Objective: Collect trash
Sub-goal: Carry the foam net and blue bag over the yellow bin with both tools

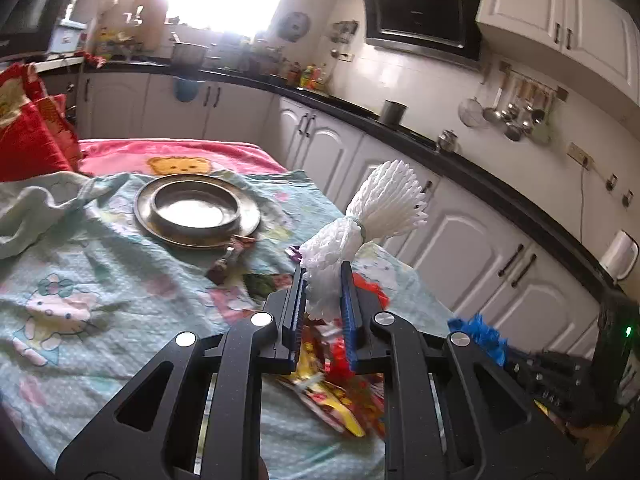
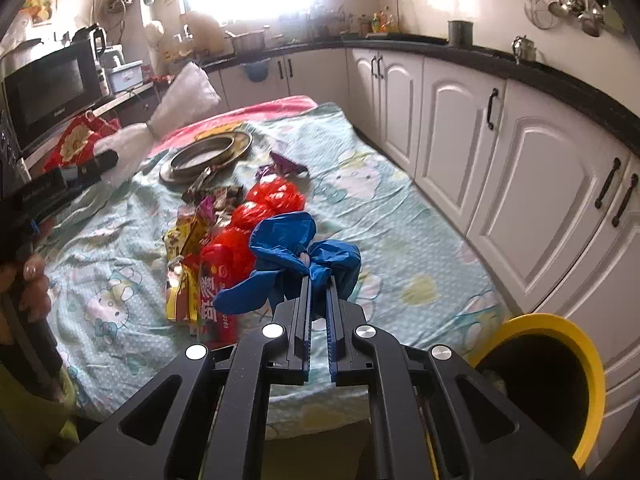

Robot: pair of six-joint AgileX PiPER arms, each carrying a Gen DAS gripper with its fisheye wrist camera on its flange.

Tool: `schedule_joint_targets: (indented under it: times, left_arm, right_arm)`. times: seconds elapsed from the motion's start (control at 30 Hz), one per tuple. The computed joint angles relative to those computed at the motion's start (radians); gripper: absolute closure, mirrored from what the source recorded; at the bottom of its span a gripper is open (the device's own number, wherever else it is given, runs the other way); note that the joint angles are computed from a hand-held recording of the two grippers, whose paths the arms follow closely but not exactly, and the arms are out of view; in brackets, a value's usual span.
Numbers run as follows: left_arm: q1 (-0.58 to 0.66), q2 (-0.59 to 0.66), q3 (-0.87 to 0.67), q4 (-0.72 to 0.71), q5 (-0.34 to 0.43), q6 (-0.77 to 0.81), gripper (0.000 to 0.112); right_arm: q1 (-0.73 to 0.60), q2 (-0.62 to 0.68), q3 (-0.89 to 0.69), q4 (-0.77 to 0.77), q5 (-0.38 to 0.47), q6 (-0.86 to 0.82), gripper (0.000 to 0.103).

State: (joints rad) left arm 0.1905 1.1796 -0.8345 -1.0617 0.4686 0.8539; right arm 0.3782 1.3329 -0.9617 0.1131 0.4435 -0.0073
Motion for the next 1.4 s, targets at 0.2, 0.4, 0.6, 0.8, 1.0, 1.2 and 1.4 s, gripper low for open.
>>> schedule_joint_targets:
  times: [0.2,0.4,0.6,0.8,1.0,1.2,1.4]
  left_arm:
    - [-0.087,-0.016,0.004,0.080,-0.028,-0.071,0.101]
    - [-0.163,-0.024,0.002,0.157,-0.046,-0.144,0.101]
    - [-0.244,-0.030,0.000,0.240,-0.069,-0.220,0.101]
    - [-0.328,-0.031,-0.003,0.352,-0.096,-0.328,0.101]
    - [-0.412,-0.018,-0.007,0.476,-0.116,-0.444,0.101]
    - [-0.503,-0.007,-0.004,0.617,-0.137,-0.577,0.101]
    - [-0.599,0.016,-0.002,0.771,-0.154,-0.721,0.101]
  right_arm:
    - [-0.035,-0.071,0.019,-0.048,-0.008,0.041,0.097]
    - [-0.100,-0.150,0.059,-0.038,-0.007,0.035,0.097]
    - [-0.169,-0.228,0.111,-0.099,-0.014,0.089,0.097]
    - [-0.245,-0.274,0.154,-0.105,-0.021,0.072,0.097]
    - [-0.328,-0.306,0.191,-0.002,-0.019,-0.041,0.097]
    - [-0.407,-0.328,0.219,0.100,-0.013,-0.148,0.097]
    - [-0.482,-0.337,0.243,0.194,0.000,-0.254,0.097]
